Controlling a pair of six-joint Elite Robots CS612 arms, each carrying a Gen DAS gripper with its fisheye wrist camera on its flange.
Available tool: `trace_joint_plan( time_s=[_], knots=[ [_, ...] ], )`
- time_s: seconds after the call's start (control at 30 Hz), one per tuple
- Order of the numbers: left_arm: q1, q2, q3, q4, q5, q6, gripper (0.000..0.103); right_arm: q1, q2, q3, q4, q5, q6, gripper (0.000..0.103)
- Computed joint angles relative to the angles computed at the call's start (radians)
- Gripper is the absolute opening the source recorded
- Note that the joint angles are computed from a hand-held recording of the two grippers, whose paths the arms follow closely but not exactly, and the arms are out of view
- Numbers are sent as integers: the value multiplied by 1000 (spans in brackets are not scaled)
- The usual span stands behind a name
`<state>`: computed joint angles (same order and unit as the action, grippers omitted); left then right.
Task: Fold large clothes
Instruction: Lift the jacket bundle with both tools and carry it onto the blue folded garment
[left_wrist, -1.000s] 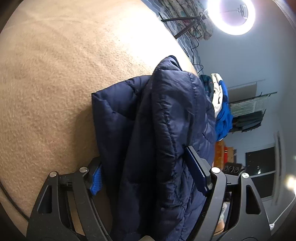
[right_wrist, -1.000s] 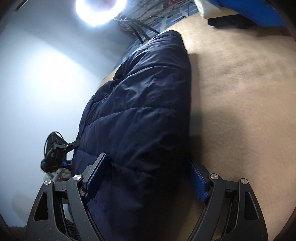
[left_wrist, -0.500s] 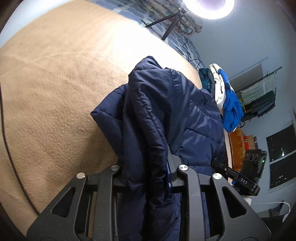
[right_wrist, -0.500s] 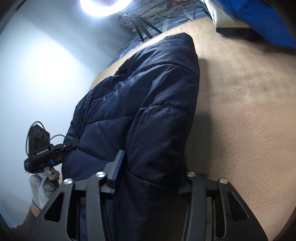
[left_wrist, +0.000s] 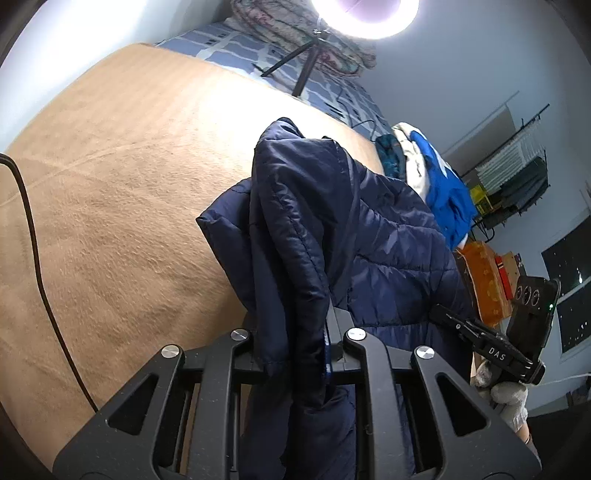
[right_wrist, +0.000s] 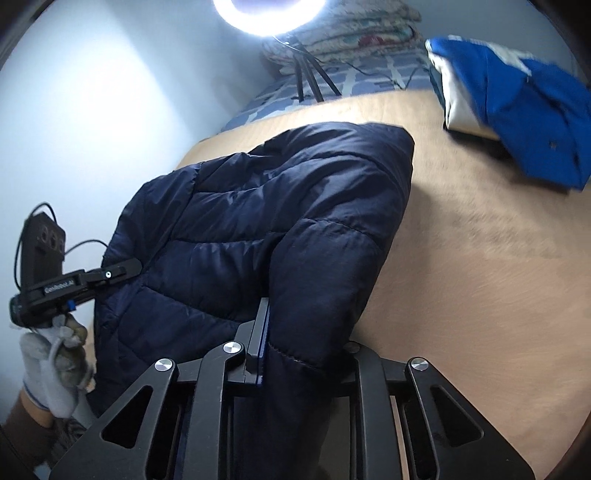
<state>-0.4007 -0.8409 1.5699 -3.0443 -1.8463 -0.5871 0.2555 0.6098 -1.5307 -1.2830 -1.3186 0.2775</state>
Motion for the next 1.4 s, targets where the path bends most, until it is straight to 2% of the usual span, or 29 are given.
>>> trace_joint_plan(
  time_s=[0.23,0.43,0.57,0.73,0.97,1.17,1.4],
  knots=[
    [-23,-27,13,-21,-10,31,17,-4,-12,-30,19,-50,-40,17],
    [-49,-27,-19,-11,-21,76,17,-25,-19,-73,45,-74,-59,17],
    [-65,-12,-60,3,-27,91,17,-44,-28,-92,61,-92,-87,16],
    [-82,32,-162,25,-46,117,17,-79,-42,-96,52,-106,-105,16],
    [-104,134,-379,80,-66,172,17,-135,-79,-52,0,-146,-130,16],
    [-120,257,-622,150,-56,211,17,-172,-116,27,-73,-201,-170,16],
    [-132,414,-935,283,-26,250,16,-199,-153,131,-161,-249,-191,16]
  ],
)
